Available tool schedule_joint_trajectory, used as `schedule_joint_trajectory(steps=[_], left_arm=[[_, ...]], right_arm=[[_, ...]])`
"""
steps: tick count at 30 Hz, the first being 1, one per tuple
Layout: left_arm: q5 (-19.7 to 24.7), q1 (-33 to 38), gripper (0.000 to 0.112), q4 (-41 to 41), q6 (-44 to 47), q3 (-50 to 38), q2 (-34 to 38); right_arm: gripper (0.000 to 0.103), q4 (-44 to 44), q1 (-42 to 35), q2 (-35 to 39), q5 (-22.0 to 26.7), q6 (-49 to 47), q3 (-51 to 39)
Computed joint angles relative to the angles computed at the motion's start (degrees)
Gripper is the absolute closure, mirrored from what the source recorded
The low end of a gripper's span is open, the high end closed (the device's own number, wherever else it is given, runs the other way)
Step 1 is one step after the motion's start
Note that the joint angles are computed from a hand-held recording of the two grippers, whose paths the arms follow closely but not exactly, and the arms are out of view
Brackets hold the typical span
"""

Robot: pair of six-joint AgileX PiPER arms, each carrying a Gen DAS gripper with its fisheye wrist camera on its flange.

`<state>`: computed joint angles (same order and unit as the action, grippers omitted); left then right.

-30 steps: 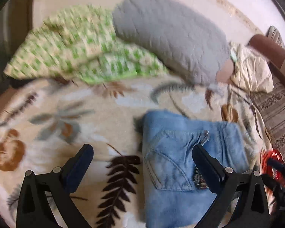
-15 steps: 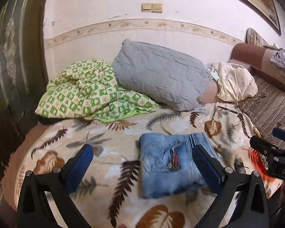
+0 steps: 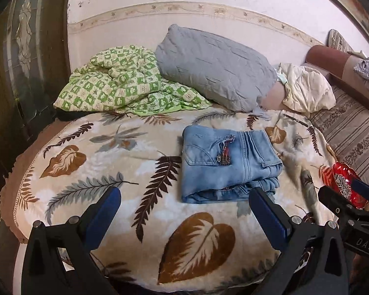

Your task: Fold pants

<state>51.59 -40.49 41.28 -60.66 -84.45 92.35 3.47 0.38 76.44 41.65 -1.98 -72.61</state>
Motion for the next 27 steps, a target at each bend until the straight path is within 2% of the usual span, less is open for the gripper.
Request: schedule_joint_trajectory(steps=[27], left_arm=[[0.6, -0.3, 0.009, -1.5, 3.0, -1.3, 0.1]], right_arm=[[0.000, 0.5, -2.2, 0.9, 1.3, -1.1, -1.7]])
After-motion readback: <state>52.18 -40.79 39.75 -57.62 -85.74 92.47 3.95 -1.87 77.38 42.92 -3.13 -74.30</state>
